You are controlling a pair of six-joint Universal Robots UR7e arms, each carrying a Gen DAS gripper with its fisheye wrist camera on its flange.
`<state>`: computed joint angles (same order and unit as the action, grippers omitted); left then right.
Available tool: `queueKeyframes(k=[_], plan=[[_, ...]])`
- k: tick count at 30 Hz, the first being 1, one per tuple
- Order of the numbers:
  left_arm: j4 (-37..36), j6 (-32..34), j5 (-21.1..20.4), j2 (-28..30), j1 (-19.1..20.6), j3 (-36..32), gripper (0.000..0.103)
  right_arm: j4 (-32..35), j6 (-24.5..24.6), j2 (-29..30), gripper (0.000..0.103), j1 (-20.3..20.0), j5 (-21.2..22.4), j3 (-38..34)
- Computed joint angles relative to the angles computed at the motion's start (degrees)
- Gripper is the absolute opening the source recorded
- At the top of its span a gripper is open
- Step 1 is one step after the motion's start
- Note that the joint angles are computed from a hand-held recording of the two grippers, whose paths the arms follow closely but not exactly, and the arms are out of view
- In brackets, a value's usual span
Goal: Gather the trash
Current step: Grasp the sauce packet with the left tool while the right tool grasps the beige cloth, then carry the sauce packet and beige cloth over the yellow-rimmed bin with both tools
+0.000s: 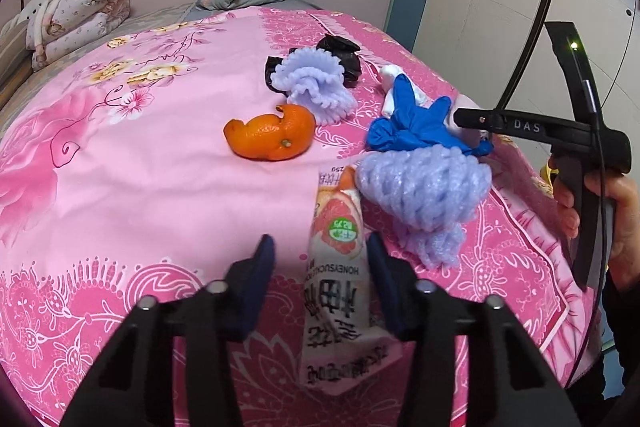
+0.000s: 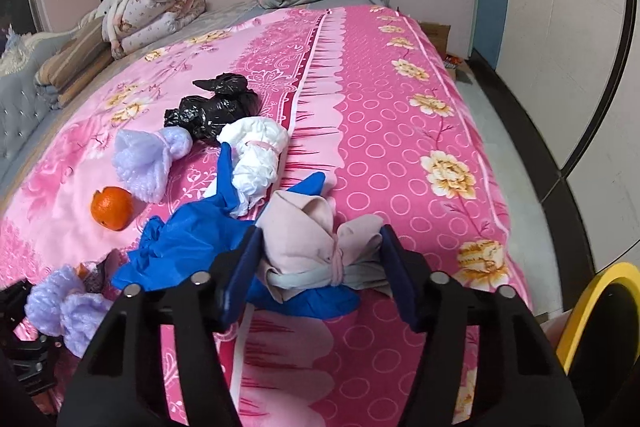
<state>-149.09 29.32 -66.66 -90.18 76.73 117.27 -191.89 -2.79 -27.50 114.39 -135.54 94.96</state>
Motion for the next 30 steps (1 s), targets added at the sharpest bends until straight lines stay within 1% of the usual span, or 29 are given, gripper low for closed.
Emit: queueKeyframes(k=[1, 3, 6, 10, 11, 14, 17, 22, 30], plan=[[0.31, -0.18, -0.28, -0.05, 0.15, -0.20, 0.034, 0.04, 0.21, -0.10, 0.052, -0.07, 0.38, 0.06], [0.89, -0.41, -0.70, -0.06, 0.43, -0.67, 0.028, -0.52, 0.60, -0.40, 0.046, -0.20, 1.24, 0.44], [1.29, -0.74, -0.70, -0.12, 0.57, -1.01, 0.028, -1.08, 0.90, -1.02, 0.038, -0.10, 2.14, 1.30], [0.74, -0.91, -0.33, -0.50, 0.27, -0.79, 0.027, -2.48, 0.54, -1.55, 0.030, 0.49, 1.45, 2.16], [0.66, -0.82, -0.32, -0.80, 0.12, -0.66, 0.027, -2.89, 0.52, -1.74, 0.021, 0.61, 1.33, 2.48], [0.35, -0.54, -0.12, -1.51, -0.30, -0.63, 0.027, -3.05, 0.93, -2.96, 0.019, 1.13, 1.56, 3.73], [0.62, -0.88, 0.14, -2.24, -0.66, -0.74, 0.027, -3.78, 0.49, -3.62, 0.019, 1.69, 0.93, 4.48], [0.32, -1.20, 0.86, -3.80, -1.53, -0.51, 0.027, -5.17, 1.05, -5.34, 0.019, 2.55, 1.30, 6.47], [0.36, -2.45, 1.61, -6.06, -3.36, -0.16, 0.027, -7.91, 0.49, -8.18, 0.019, 5.23, 0.46, 9.27]])
